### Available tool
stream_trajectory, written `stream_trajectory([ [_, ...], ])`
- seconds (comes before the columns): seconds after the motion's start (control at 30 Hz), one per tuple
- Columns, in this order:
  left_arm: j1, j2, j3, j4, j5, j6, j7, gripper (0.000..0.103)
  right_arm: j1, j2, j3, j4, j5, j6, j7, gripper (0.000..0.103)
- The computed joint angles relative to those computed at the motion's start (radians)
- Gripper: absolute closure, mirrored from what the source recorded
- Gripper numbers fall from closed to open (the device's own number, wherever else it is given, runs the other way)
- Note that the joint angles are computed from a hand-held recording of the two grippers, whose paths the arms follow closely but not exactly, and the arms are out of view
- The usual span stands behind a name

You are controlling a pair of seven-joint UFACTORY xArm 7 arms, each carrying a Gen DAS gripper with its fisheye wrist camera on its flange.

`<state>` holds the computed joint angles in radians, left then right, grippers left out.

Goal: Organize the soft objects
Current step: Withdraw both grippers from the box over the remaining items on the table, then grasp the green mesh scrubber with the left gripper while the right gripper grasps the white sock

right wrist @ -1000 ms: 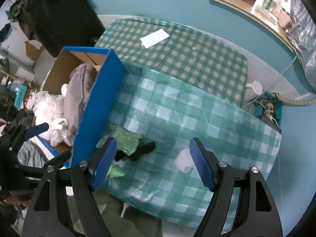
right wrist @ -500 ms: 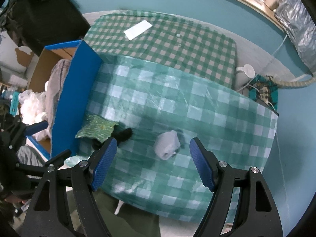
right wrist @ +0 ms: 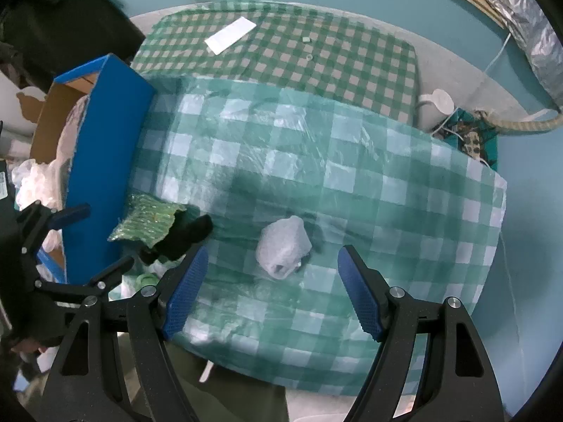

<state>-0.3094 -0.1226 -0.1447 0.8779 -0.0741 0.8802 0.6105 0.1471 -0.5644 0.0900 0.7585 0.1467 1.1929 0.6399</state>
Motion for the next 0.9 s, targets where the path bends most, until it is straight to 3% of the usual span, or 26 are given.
stream_trajectory([
  [0.43, -0.015, 0.068, -0.019, 0.001, 0.067, -0.051, -0.034, 0.022, 0.008, 0.013, -0.015, -0.09, 0.051, -0.061, -0.002, 0.026],
  [0.9, -0.037, 0.126, -0.029, 0.035, 0.107, -0.04, -0.089, 0.022, 0.007, 0.028, -0.028, -0.138, 0.084, -0.105, 0.0, 0.026],
])
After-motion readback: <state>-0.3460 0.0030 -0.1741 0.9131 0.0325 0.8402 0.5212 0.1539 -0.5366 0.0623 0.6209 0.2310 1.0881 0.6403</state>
